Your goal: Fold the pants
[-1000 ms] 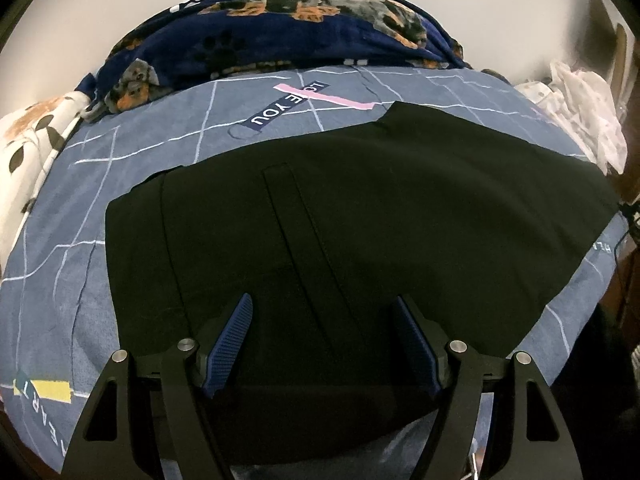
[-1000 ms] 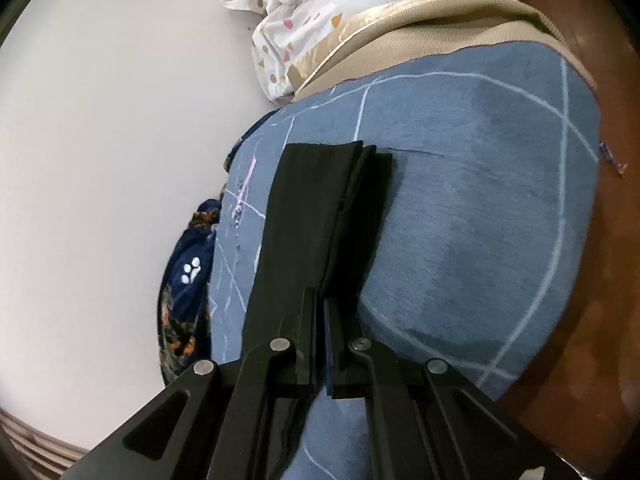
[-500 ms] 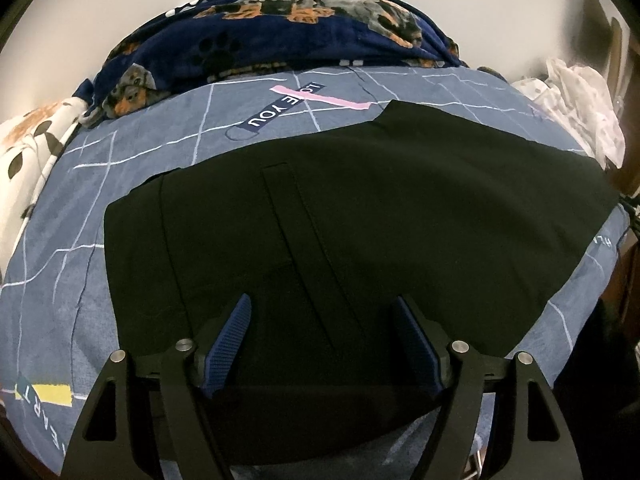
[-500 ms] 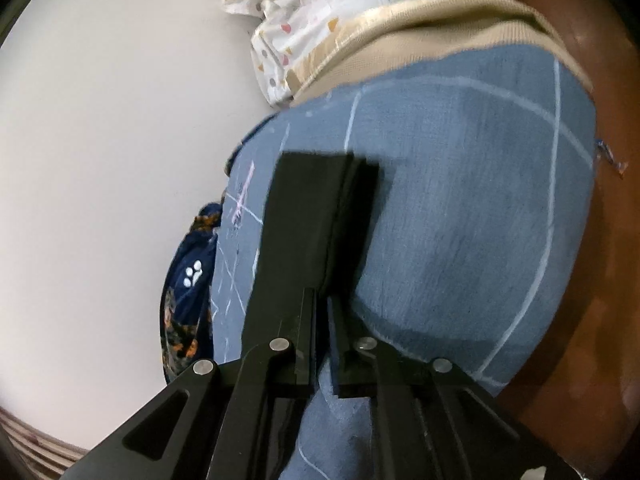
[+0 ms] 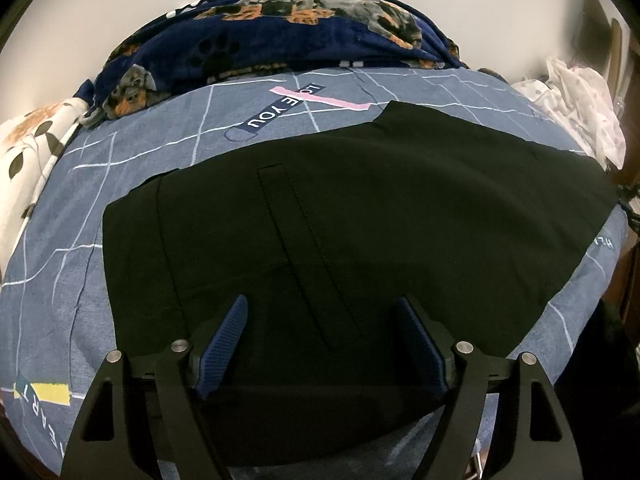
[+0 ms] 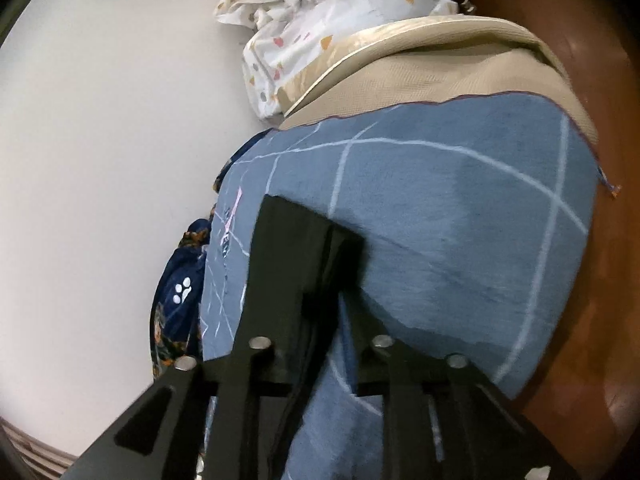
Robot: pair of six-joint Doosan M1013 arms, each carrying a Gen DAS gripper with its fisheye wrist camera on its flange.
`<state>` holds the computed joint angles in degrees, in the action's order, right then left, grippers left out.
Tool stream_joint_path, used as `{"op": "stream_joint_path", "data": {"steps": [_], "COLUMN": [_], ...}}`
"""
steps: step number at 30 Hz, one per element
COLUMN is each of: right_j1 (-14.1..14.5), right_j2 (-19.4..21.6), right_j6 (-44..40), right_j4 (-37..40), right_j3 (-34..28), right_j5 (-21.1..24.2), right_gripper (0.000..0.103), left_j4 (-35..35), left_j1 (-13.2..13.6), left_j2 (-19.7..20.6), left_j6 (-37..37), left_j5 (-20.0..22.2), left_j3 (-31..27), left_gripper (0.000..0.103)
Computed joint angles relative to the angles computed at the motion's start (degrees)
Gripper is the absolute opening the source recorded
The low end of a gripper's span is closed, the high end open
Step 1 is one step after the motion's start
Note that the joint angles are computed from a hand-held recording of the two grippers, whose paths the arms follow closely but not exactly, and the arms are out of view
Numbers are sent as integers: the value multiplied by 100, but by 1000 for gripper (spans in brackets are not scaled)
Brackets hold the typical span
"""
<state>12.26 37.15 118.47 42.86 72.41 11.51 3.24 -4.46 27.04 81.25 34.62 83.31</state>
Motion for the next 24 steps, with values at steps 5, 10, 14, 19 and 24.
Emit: {"op": "stream_joint_path", "data": {"steps": [5,10,14,19,24], "right_j1": [36,5,-11,-42,-27], "right_j2": [107,184,212,195,242], "right_j6": [222,130,207,-469,-115], "right_j4": [-629,-515,-719,41,-496], "right_j3": [-317,-466,-545,-468,-612], "right_j5": [312,454,549,474,682], "right_gripper": [51,53,51,53,53], "left_j4": [-47,-22,-27,-25,-15], "left_j1": [5,-5,-4,-5,-8], "left_j2": [-2,6,6,4,10], "left_j6": [35,18,20,17,7], "left_j5": [-19,-37,-50,-47,-46], "left_j3": [9,-1,4,8,-4], "left_gripper": [79,80,80,80,81]}}
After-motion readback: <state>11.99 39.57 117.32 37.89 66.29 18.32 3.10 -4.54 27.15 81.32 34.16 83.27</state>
